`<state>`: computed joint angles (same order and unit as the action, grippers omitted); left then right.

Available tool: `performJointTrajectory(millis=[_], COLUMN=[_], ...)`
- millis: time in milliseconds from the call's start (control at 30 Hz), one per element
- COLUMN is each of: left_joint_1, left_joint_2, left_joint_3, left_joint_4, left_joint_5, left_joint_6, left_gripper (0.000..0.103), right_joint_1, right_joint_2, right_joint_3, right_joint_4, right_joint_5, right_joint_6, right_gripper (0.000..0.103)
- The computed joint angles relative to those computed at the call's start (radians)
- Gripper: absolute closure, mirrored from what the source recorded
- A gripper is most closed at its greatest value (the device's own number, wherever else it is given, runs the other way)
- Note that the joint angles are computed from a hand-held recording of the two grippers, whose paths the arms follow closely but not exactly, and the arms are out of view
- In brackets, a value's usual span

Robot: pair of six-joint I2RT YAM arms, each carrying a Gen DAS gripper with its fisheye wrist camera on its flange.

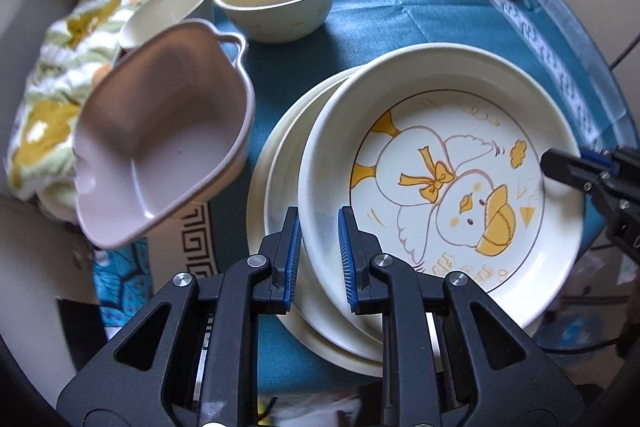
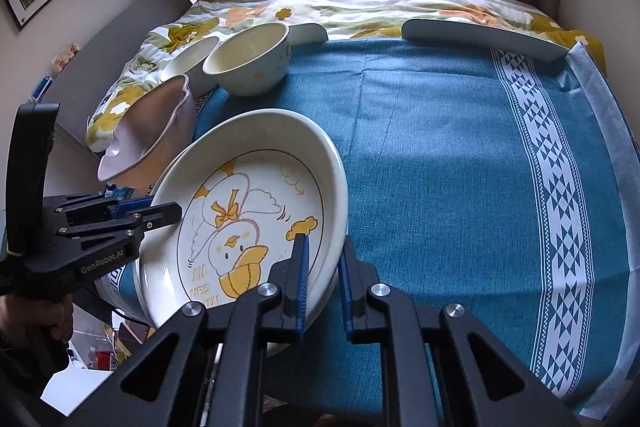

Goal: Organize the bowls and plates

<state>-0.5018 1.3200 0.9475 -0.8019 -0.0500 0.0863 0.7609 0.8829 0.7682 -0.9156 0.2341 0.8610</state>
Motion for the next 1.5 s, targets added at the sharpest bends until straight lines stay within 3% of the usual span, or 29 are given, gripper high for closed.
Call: performJointTrajectory(millis=[267, 1500], left_joint_1=[-0.098, -0.079], left_joint_2=[-0.012, -0.054], left_joint_3=[-0.022, -0.011], left_joint_4=[0.037, -0.008], left_joint_5=[-0.189, -0.174], left_joint_6=[0.047, -0.021], left_gripper=[0.086, 0.086], right_joint_1=[0.010, 0.105], right_joint_2=[0.018, 0.142], right_joint_3=[0.002, 0.075], right_joint_4=[0.016, -0.051], right_joint_5=[0.006, 0.117], right_joint_6=[0.011, 0.037], right_gripper=[0.090, 0.090])
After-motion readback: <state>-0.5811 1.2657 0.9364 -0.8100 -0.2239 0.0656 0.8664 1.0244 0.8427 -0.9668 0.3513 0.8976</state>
